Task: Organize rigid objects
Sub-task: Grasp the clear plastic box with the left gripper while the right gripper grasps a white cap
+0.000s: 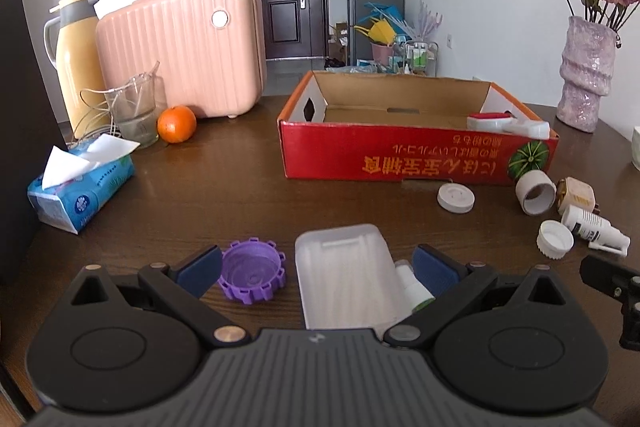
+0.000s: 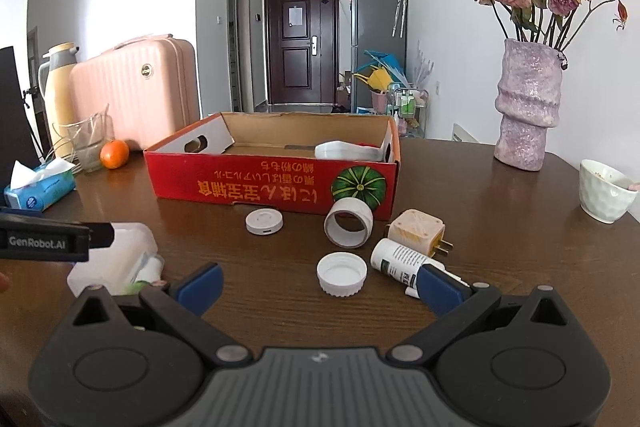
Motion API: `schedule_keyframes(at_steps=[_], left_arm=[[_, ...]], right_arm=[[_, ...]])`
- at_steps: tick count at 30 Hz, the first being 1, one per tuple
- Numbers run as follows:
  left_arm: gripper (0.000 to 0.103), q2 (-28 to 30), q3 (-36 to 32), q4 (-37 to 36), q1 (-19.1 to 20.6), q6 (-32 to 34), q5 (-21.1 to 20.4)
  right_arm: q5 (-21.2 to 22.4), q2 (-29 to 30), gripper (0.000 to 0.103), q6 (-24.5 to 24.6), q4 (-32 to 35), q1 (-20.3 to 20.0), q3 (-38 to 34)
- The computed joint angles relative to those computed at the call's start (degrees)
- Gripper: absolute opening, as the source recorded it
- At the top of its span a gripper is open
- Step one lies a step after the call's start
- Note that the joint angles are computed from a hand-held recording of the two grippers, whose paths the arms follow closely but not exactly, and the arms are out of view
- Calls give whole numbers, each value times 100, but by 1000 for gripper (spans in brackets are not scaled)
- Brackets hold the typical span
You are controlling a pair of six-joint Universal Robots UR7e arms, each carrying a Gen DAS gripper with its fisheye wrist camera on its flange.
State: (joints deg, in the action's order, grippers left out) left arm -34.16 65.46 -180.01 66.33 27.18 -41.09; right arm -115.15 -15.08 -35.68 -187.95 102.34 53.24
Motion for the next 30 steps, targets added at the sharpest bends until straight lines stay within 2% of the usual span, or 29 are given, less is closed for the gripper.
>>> schedule_keyframes(at_steps=[7, 13, 16, 24, 26, 28, 30], left_arm=[[103, 43, -46, 109, 18, -42, 61], [103, 209, -276, 449, 78, -283, 210], [103, 244, -333, 558, 120, -477, 155], [102, 467, -726, 847, 197, -836, 490], [96, 513, -826, 1011, 218, -914, 509], [73, 489, -826, 1210, 237, -984, 417], [67, 454, -772, 1218, 243, -926, 305]], right_arm=[[-1, 6, 103, 24, 72, -1, 9], [-31, 27, 103, 76, 49, -2, -11], [-59, 35, 103, 124, 51, -3, -27], [-113, 38, 103, 221, 142, -6, -54], [-109, 39, 103, 232, 199, -8, -60], [-124, 55, 103, 231, 251, -8, -88], [-148, 74, 103, 252, 312, -12, -130]])
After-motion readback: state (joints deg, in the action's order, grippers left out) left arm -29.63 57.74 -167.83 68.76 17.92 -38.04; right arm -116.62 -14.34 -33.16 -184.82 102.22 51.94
